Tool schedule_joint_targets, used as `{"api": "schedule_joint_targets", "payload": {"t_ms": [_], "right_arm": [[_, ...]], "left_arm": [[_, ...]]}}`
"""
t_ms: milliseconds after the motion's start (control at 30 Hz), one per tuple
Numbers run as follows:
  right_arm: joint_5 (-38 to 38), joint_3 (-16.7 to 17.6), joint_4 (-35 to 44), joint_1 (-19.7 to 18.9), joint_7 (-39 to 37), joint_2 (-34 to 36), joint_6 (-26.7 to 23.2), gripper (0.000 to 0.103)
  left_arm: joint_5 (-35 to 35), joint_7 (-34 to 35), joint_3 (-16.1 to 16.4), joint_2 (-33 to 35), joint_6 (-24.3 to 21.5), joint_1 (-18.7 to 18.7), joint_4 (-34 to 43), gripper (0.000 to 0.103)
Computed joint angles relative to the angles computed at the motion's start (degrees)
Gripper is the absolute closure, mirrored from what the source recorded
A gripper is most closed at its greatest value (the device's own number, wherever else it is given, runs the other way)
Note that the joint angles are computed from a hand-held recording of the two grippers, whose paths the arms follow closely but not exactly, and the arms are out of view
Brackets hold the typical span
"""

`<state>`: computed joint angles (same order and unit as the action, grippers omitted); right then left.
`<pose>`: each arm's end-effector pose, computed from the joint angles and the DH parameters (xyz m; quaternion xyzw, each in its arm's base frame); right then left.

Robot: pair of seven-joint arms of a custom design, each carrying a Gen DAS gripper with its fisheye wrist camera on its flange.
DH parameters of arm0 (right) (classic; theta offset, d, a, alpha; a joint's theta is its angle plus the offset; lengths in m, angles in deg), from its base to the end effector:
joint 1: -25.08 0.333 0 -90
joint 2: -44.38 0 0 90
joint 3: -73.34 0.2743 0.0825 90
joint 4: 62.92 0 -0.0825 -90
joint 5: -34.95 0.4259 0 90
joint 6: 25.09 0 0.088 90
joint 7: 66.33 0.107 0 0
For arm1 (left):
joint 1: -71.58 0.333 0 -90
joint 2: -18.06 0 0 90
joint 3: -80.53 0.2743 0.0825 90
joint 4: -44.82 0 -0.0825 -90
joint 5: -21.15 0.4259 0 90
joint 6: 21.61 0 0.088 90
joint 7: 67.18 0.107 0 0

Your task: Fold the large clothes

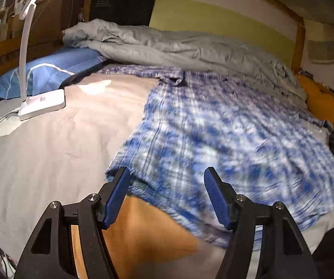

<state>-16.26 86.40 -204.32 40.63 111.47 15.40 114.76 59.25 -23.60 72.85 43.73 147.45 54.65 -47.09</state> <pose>0.4336 0.2362 0.4668 -0.4753 0.7616 -0.3441 0.2750 0.6627 -0.3326 0.4150 -0.5736 0.6826 -0.3840 0.2400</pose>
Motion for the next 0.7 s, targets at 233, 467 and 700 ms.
{"api": "schedule_joint_targets", "payload": {"t_ms": [233, 467, 700], "right_arm": [[2.6, -3.2, -6.3, -0.8, 2.8, -3.7, 8.6, 0.035], [5.9, -2.8, -10.0, -2.6, 1.0, -5.1, 15.1, 0.05], [9.8, -3.6, -11.4, -2.6, 0.5, -6.8, 17.8, 0.093]], "left_arm": [[-15.7, 14.1, -11.3, 3.5, 0.1, 11.0, 0.4, 0.044], [-21.2, 22.2, -12.0, 3.3, 1.3, 11.4, -0.8, 0.044], [-23.0, 20.6, -12.3, 3.4, 1.1, 12.0, -0.6, 0.044]]}}
